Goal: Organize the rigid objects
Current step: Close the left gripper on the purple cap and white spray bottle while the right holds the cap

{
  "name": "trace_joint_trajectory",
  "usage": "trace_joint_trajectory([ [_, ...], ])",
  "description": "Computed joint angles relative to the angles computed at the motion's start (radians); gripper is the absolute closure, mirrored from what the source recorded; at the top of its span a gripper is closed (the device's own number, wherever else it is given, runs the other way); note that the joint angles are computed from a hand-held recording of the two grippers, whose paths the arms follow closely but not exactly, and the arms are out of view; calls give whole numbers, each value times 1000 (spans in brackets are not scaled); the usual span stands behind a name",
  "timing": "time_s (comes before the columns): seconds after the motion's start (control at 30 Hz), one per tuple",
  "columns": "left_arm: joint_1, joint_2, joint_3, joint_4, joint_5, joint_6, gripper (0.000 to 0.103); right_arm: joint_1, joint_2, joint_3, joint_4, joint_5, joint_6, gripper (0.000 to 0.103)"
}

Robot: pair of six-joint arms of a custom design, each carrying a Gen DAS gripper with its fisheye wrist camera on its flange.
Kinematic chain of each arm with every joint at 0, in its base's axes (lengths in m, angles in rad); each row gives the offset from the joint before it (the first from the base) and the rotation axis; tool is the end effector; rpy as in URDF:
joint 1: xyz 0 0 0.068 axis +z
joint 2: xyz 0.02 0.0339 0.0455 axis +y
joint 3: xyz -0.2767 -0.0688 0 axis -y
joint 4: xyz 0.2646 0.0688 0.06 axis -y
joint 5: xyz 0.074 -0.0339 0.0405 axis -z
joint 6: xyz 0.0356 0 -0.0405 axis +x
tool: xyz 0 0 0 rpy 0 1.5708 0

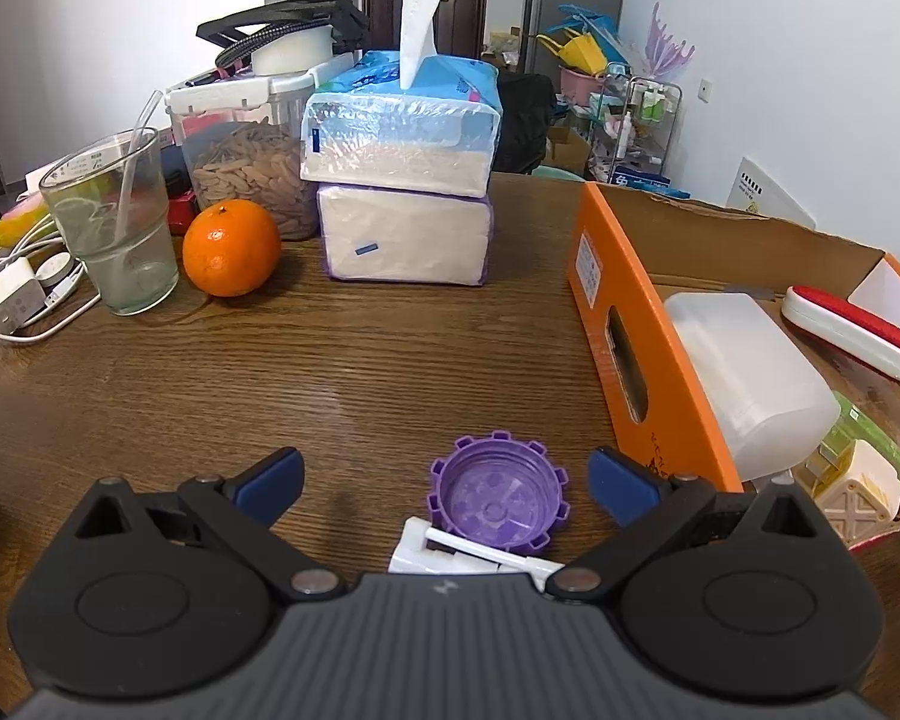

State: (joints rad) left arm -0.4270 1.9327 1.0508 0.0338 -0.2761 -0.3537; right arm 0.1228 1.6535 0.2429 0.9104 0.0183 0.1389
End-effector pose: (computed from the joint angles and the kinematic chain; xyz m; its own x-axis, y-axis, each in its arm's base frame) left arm 0.3718 -0.1585 0.1250 -0.7216 -0.0378 -0.6913 -0.0166 0.9992 -0.0373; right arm 0.2387 0.0288 0.0851 -0.4862 0.0795 -0.8702 -0.0396 0.9928 0.1128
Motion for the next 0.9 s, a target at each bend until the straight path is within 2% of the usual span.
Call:
trace_joint_trajectory([
  [0.33,1,-34,-85,96,21,42,0,44,-8,4,-17,3,-62,64],
  [0.53,18,-39,-124,162,91,68,0,74,-11,5,-23,26,-96,64],
  [0.8,24,-24,-141,212,99,74,0,94,-15,5,-29,41,-114,64],
  [0.9,31,-21,-150,225,99,78,4,115,-20,-3,-24,41,-114,64],
])
